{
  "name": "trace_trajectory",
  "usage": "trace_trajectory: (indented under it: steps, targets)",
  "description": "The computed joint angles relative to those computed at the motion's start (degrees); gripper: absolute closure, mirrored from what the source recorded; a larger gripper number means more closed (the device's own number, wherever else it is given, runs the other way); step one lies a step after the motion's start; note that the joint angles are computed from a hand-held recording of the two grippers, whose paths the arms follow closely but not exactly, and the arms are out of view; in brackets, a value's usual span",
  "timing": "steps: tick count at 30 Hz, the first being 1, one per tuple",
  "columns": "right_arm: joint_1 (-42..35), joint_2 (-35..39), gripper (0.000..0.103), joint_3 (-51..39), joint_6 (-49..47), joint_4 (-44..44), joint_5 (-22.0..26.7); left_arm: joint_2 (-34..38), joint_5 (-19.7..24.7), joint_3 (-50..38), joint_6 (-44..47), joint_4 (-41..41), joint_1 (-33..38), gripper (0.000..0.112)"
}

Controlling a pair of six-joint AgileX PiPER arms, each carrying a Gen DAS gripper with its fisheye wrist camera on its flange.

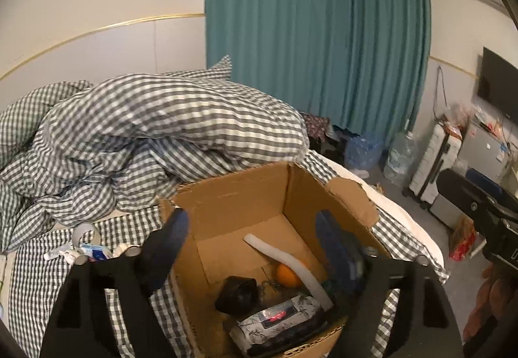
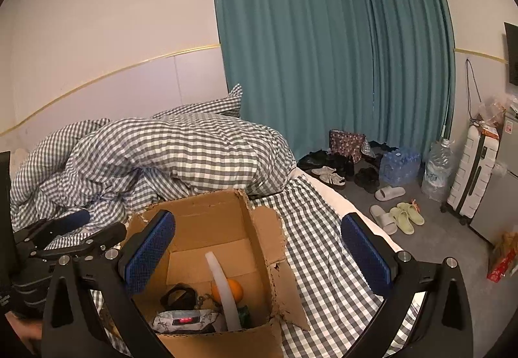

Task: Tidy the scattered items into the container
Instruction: 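Move both tools back over the items on the bed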

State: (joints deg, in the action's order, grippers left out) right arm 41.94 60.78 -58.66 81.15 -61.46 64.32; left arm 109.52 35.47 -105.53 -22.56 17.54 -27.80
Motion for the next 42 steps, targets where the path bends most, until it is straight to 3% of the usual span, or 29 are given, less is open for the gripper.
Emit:
trace_trajectory:
  steps: [9, 18, 29, 33, 42]
  targets:
    - [5.1, 6.3, 0.0, -6.6, -0.3, -1.3, 2.3, -5.9, -2.8, 6.9, -1.1, 0.2, 4.3, 0.019]
    - [9.3, 16.4, 0.0, -17.4, -2.3, -1.8, 3.2, -13.0, -6.4, 14.7, 2.9, -4.2, 13.2, 0.009]
    - [11.6, 31.1, 0.0, -33.0, -7.8, 0.0, 0.0, -18.6, -7.3, 21.3, 14.4, -16.1, 29.7, 0.009]
    - [11.8, 36.7, 0.0, -39.2, -11.4, 1.9, -0.9, -18.1, -5.8, 21.1, 21.4, -23.6, 36.2, 0.009]
    - [10.3, 49.4, 0.0, -53.5, -19.0, 9.0, -4.0, -17.9, -7.6, 23.4, 30.7, -29.4, 45.0, 0.009]
